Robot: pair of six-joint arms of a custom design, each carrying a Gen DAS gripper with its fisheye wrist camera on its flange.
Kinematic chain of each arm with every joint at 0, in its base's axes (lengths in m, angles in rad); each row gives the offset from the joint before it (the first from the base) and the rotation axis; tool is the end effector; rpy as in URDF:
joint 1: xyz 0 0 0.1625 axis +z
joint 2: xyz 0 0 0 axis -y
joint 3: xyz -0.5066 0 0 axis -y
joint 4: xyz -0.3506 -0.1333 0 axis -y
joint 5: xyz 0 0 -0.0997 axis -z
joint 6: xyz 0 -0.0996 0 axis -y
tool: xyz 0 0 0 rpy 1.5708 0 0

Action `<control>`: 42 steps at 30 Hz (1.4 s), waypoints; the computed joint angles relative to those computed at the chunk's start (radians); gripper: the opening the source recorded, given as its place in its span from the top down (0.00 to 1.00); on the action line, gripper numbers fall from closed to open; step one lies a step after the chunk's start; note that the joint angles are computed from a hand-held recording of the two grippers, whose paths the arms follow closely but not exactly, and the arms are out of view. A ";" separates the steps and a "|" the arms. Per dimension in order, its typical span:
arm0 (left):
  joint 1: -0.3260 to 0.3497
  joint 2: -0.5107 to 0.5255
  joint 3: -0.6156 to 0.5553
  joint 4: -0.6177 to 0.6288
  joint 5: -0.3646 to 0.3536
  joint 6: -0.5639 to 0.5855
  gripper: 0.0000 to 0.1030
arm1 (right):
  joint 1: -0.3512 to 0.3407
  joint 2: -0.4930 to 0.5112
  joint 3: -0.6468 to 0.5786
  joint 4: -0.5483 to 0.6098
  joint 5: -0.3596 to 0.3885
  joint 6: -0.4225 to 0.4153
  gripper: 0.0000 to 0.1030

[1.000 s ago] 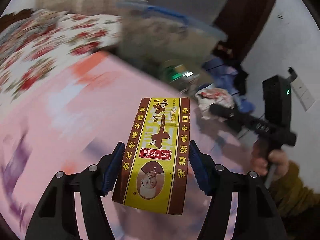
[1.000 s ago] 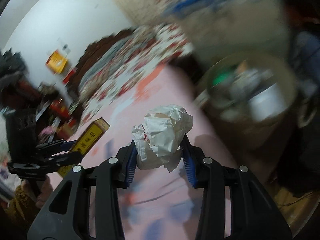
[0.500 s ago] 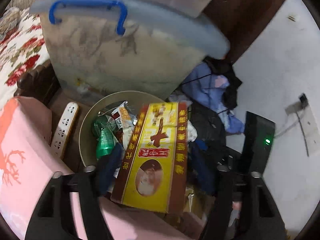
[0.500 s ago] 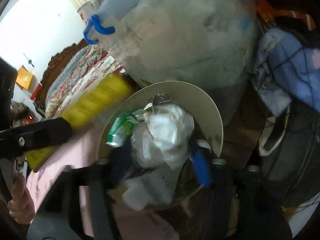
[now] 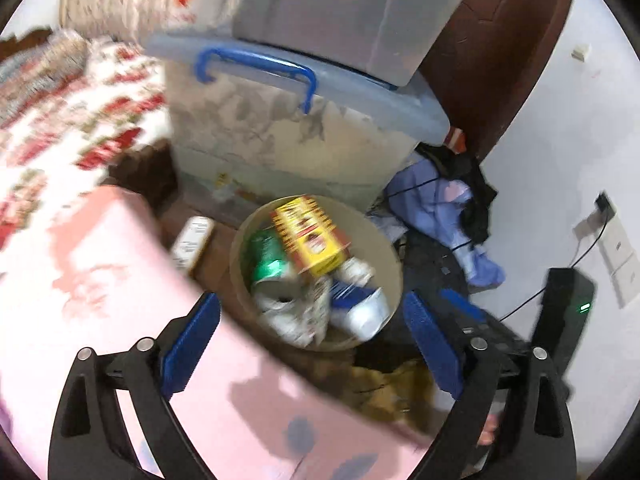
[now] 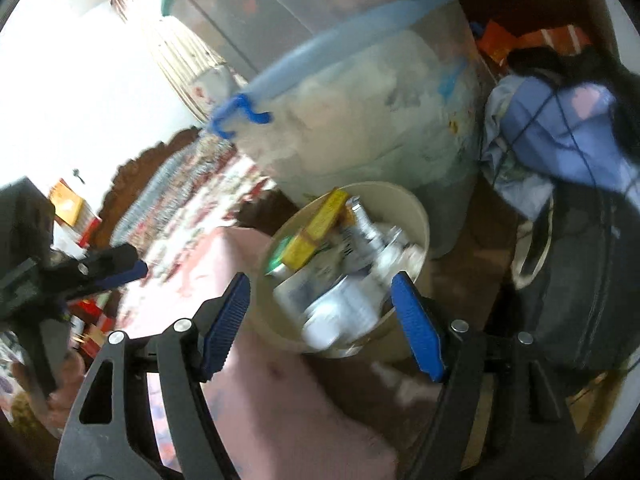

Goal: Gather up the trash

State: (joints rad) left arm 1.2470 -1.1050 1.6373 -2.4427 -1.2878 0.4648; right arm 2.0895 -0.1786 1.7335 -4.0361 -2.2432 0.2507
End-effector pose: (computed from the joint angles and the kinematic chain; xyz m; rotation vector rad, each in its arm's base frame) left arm -0.0558 -0.6727 0.3802 1.0135 2.6139 -0.4512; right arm 0.3726 -0.5090 -0.0671 -0.0891 -2.5136 1.4500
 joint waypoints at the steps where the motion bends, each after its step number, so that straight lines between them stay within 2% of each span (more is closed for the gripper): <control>1: -0.003 -0.034 0.046 -0.044 0.027 0.018 0.12 | 0.021 0.014 0.003 -0.019 -0.004 0.018 0.27; 6: -0.002 -0.169 0.223 -0.197 0.116 0.081 0.09 | 0.103 0.081 -0.017 -0.057 -0.048 0.102 0.25; 10: 0.011 -0.267 0.302 -0.230 0.157 0.093 0.08 | 0.167 0.123 -0.037 -0.064 -0.100 0.162 0.24; 12: 0.009 -0.305 0.336 -0.260 0.182 0.105 0.08 | 0.206 0.139 -0.052 -0.038 -0.143 0.194 0.24; 17: 0.000 -0.387 0.395 -0.317 0.238 0.137 0.08 | 0.278 0.144 -0.079 0.060 -0.198 0.268 0.20; 20: -0.005 -0.431 0.418 -0.339 0.261 0.145 0.08 | 0.320 0.148 -0.106 0.098 -0.229 0.288 0.15; 24: -0.019 -0.475 0.457 -0.389 0.294 0.176 0.08 | 0.364 0.151 -0.139 0.156 -0.256 0.308 0.13; 30: -0.036 -0.540 0.505 -0.441 0.302 0.220 0.08 | 0.416 0.159 -0.181 0.243 -0.315 0.354 0.08; 36: -0.039 -0.591 0.525 -0.429 0.287 0.228 0.08 | 0.468 0.171 -0.220 0.320 -0.399 0.409 0.03; 42: -0.052 -0.630 0.544 -0.452 0.295 0.247 0.08 | 0.492 0.174 -0.240 0.349 -0.414 0.421 0.03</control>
